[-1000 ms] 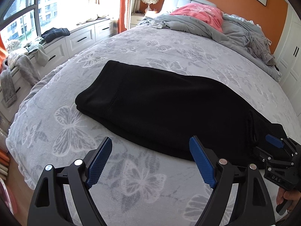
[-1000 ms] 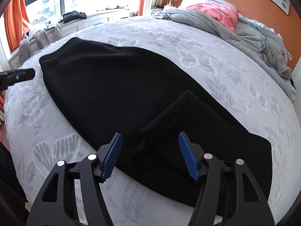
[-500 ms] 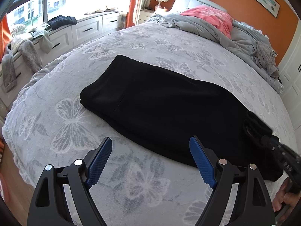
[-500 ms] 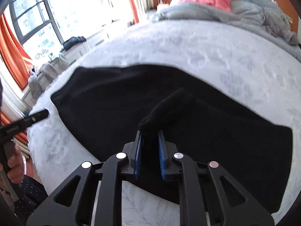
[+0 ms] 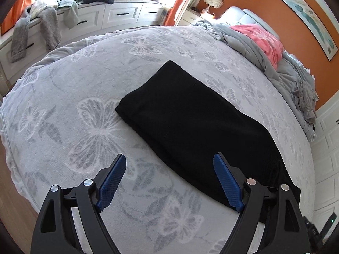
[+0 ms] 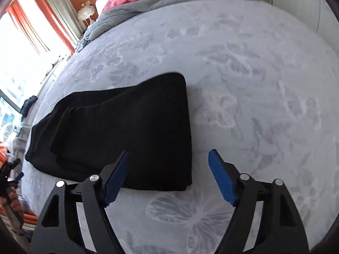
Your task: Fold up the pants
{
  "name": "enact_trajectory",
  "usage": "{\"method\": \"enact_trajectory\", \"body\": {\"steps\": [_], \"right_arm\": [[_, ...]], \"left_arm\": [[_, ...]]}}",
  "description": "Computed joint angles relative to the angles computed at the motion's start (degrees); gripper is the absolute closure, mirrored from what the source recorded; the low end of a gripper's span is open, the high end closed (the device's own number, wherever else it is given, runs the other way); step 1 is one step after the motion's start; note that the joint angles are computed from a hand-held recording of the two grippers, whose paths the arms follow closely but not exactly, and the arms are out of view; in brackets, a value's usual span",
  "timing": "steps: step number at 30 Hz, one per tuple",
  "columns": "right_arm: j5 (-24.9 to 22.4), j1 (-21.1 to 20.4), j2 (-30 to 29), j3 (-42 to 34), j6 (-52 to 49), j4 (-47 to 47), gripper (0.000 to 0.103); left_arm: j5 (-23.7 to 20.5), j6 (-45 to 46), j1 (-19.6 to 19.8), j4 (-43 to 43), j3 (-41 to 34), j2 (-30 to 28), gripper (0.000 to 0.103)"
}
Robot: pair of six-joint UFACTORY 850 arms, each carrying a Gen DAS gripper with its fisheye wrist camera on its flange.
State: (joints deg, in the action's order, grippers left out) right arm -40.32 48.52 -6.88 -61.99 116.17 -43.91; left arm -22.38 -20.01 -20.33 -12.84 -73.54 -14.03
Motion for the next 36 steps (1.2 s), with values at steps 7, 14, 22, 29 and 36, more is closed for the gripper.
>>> {"method": "enact_trajectory", "body": {"steps": [7, 14, 22, 29, 36], "right_arm": [[11.09, -1.44, -1.72, 3.43, 11.09, -6.09, 0.069], [-5.24, 4.30, 4.59, 2.43, 11.62, -12.74, 0.086], [-9.29, 2.29, 2.14, 2.36, -4.05, 7.19, 0.070], [-25.65, 9.25, -3.53, -8.79, -7.87, -7.02, 0.032], [-10.36, 7.58, -19.00, -23.55, -31.88, -1.90, 0.044]], "left_arm": [[0.44, 0.70, -3.25, -1.71, -1.53, -0.83, 0.021], [0.47, 1.05, -3.55, -4.03, -2.18, -1.03, 0.021], [-2.16, 1.61, -0.78, -5.47, -2.51, -2.55, 0.021], [-5.53, -2.34, 1.05, -9.68, -6.14, -8.17, 0.021], [-5.05, -5.20, -0.16, -7.44, -7.34, -8.94, 0.018]]}}
